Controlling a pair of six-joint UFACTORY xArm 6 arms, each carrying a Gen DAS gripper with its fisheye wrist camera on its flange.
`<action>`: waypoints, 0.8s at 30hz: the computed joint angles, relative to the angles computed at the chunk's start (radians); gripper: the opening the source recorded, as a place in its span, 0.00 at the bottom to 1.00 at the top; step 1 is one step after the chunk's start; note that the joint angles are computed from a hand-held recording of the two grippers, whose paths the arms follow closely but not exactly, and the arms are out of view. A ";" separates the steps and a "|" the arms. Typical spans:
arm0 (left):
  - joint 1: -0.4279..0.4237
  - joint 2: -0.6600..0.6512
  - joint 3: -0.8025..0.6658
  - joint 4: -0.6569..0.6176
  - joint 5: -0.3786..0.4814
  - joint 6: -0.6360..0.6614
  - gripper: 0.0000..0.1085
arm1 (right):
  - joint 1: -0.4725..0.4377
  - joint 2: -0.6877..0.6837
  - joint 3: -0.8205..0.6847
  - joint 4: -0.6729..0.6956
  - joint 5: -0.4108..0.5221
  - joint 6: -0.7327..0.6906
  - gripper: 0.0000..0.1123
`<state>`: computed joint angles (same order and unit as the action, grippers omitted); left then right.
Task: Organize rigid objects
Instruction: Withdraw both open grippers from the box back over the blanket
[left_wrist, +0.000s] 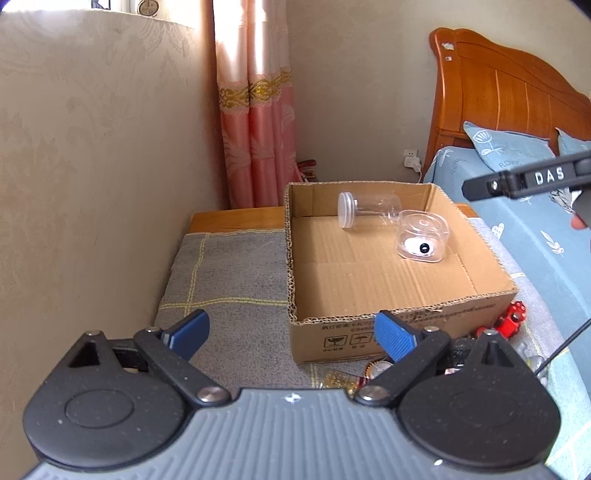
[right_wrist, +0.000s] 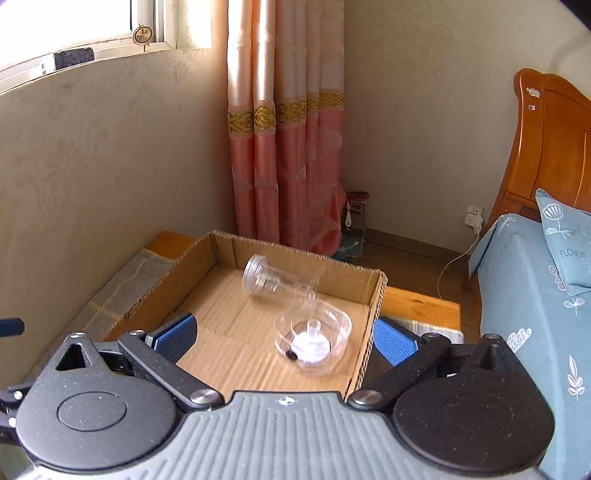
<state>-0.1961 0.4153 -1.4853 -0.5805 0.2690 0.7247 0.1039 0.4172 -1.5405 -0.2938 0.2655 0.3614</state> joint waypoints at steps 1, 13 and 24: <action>-0.002 -0.009 0.012 -0.030 -0.002 0.029 0.88 | 0.001 -0.019 0.029 -0.017 -0.009 0.019 0.92; -0.026 -0.119 0.181 -0.281 -0.066 0.285 0.92 | -0.005 -0.237 0.362 -0.311 -0.042 0.408 0.92; -0.075 -0.164 0.336 -0.523 -0.179 0.584 0.92 | 0.031 -0.372 0.627 -0.644 0.058 1.023 0.92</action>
